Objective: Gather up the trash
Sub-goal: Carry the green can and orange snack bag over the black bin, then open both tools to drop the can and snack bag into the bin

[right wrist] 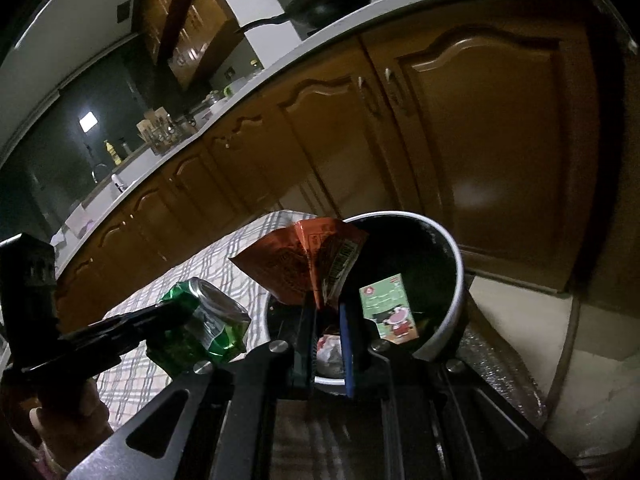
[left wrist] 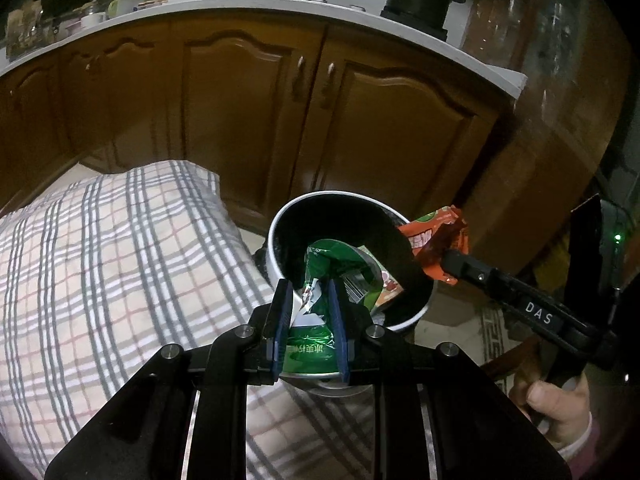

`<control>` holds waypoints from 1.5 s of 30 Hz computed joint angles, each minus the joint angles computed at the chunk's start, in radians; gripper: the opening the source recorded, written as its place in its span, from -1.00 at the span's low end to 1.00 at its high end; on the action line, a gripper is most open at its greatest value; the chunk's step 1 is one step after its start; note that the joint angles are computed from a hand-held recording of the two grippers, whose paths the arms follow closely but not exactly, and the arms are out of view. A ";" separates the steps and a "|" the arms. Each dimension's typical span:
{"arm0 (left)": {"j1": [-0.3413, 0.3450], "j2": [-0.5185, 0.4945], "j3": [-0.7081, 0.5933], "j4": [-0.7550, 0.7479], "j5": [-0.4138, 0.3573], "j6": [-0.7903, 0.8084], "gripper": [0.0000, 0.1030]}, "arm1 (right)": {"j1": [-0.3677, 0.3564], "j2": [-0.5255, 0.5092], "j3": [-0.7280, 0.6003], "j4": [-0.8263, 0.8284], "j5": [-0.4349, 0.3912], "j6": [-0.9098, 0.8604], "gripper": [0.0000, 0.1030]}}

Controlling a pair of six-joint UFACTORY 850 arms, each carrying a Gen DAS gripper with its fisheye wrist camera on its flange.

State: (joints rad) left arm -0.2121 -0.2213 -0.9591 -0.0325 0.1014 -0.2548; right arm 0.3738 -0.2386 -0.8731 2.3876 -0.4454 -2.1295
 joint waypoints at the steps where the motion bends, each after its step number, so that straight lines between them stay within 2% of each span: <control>1: -0.002 -0.004 -0.005 -0.005 0.000 0.004 -0.66 | -0.003 0.000 0.000 0.002 0.001 -0.002 -0.81; 11: -0.016 -0.055 -0.065 -0.084 -0.017 0.086 -0.66 | -0.018 -0.017 -0.017 -0.015 0.013 0.018 -0.81; 15: -0.020 -0.072 -0.081 -0.194 -0.023 0.193 -0.66 | -0.024 -0.028 -0.027 -0.026 0.014 0.030 -0.81; 18: -0.020 -0.082 -0.092 -0.223 -0.028 0.219 -0.66 | -0.027 -0.035 -0.033 -0.032 0.014 0.037 -0.81; 32: -0.020 -0.120 -0.144 -0.257 -0.042 0.254 -0.66 | -0.035 -0.065 -0.058 -0.061 0.023 0.070 -0.81; 35: -0.022 -0.132 -0.160 -0.325 -0.048 0.320 -0.66 | -0.035 -0.069 -0.061 -0.060 0.025 0.070 -0.81; 37: -0.023 -0.144 -0.177 -0.455 -0.054 0.448 -0.66 | -0.035 -0.071 -0.065 -0.063 0.028 0.074 -0.81; 39: -0.022 -0.156 -0.190 -0.517 -0.059 0.507 -0.66 | -0.036 -0.076 -0.071 -0.073 0.032 0.084 -0.81; 45: -0.018 -0.170 -0.201 -0.591 -0.058 0.576 -0.66 | -0.035 -0.084 -0.082 -0.089 0.041 0.100 -0.81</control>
